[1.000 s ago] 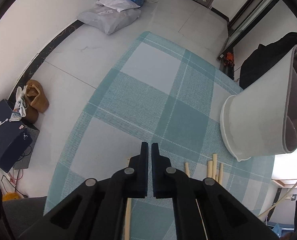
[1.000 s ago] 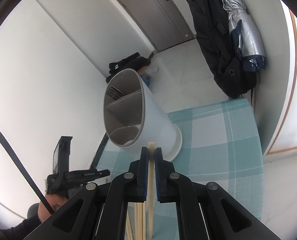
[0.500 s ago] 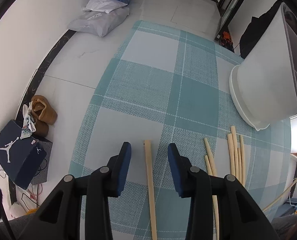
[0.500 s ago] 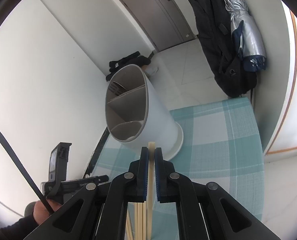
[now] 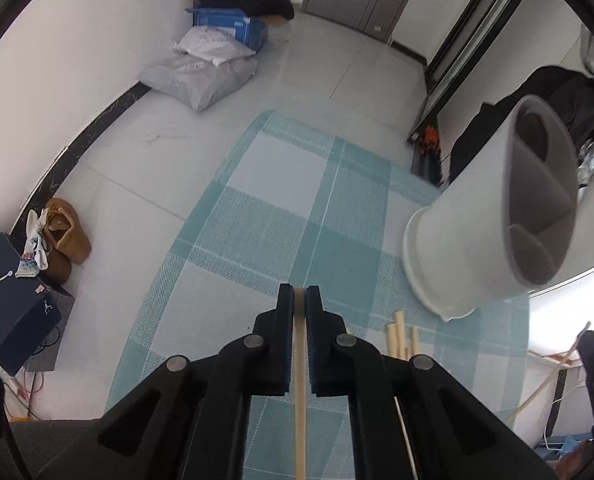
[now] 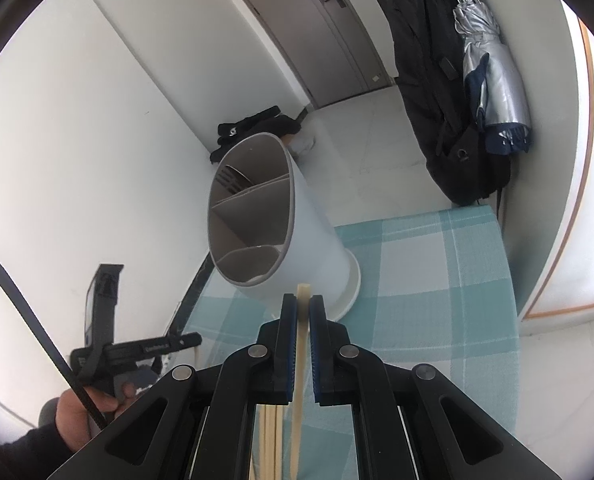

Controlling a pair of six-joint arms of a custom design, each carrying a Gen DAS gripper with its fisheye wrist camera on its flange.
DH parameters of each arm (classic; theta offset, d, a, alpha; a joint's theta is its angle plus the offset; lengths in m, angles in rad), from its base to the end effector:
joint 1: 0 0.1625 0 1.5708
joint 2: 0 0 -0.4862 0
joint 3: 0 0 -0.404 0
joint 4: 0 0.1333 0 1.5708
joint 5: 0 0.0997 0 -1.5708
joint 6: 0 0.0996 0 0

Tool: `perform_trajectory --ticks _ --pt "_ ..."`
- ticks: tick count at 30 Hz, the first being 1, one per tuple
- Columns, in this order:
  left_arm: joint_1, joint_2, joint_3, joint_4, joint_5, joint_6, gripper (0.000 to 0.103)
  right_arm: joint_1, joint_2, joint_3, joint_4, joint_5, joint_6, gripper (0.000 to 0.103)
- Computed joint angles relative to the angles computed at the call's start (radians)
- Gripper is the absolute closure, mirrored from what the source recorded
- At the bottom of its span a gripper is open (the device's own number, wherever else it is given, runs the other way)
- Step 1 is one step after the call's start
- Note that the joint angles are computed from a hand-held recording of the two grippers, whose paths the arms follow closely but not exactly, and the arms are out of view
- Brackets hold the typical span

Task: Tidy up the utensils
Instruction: 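Close the left tool on one bamboo chopstick from the pile, then lift the chopstick in the left tool while the right tool carries its chopstick over the holder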

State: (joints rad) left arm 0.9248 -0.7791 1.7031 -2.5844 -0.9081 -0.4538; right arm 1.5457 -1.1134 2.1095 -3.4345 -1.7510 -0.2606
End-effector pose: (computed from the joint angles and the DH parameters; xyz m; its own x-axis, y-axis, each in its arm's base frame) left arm -0.2635 -0.6727 0.1124 -0.8584 0.0384 -0.5115 0.2484 0.9036 -0.3491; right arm 0.1010 -0.5762 0.2723 -0.9512 -0.0107 0.3085 -0.2368 0.6662 -0.7072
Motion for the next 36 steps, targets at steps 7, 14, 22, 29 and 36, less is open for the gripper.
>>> perform_trajectory --ticks 7,14,22,29,36 --pt "-0.064 -0.073 0.122 -0.315 -0.054 0.125 0.1 0.036 0.012 0.029 -0.083 -0.026 -0.066 0.098" --pt "-0.102 -0.093 0.19 -0.531 -0.068 0.252 0.1 0.08 0.05 0.036 -0.154 -0.095 -0.129 0.098" --pt "-0.114 -0.087 0.192 -0.623 -0.066 0.272 0.1 0.11 0.06 0.053 -0.21 -0.117 -0.157 0.098" --pt "-0.137 -0.082 0.166 -0.695 -0.076 0.319 0.1 0.129 0.056 0.073 -0.276 -0.139 -0.138 0.098" --pt "-0.144 -0.046 0.092 -0.741 -0.089 0.36 0.1 0.149 0.013 0.044 -0.268 -0.126 -0.121 0.098"
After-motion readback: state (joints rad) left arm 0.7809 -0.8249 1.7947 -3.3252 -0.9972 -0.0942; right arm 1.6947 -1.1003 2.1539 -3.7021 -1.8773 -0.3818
